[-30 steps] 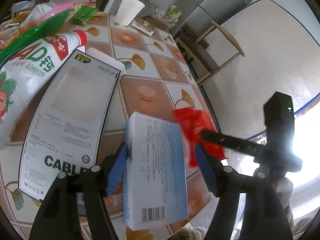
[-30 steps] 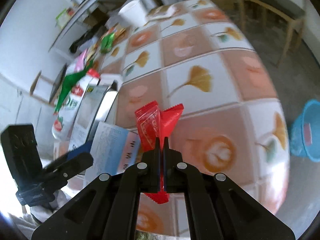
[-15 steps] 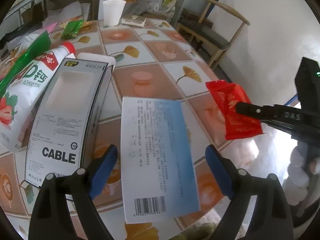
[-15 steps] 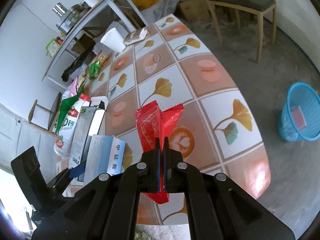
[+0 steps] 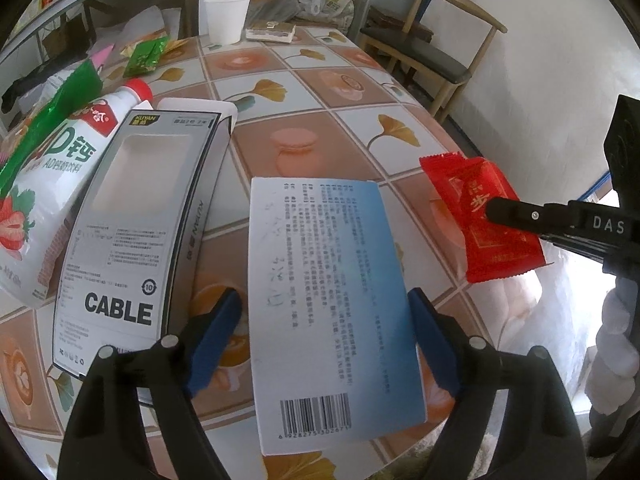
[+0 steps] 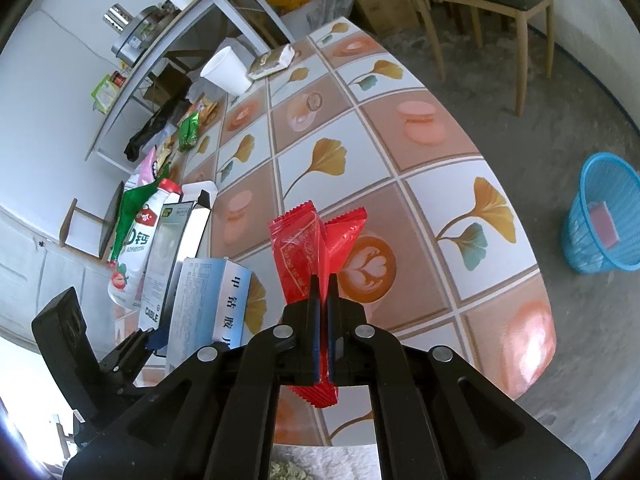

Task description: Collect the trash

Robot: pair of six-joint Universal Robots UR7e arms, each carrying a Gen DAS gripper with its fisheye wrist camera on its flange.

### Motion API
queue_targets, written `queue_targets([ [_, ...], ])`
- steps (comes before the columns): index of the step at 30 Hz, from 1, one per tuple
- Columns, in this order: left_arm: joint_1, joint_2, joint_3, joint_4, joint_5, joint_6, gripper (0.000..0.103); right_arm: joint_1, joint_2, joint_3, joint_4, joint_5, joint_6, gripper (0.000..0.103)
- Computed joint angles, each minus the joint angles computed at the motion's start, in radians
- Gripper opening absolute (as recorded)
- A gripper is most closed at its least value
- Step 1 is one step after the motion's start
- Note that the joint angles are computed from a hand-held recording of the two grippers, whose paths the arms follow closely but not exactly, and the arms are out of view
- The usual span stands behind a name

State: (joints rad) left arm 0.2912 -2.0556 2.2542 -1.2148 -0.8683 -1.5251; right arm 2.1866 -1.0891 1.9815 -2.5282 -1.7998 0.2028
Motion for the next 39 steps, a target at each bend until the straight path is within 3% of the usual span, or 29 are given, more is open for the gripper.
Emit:
queue_targets([
  [4,-0.004,0.002,0.001,0.000,0.001,0.004,0.076,0.001,0.006,-0.003,0.004,0.003,0.005,0.001],
  [33,-0.082,-0.024,-0.014,0.076,0.039,-0.070,0.075,0.016,0.005,-0.009,-0.009,-0.002,0.001,0.001],
  [39,-0.052,-0.026,-0.005,0.044,0.007,-0.038,0.075,0.019,0.007,-0.007,-0.006,-0.009,0.007,0.001],
])
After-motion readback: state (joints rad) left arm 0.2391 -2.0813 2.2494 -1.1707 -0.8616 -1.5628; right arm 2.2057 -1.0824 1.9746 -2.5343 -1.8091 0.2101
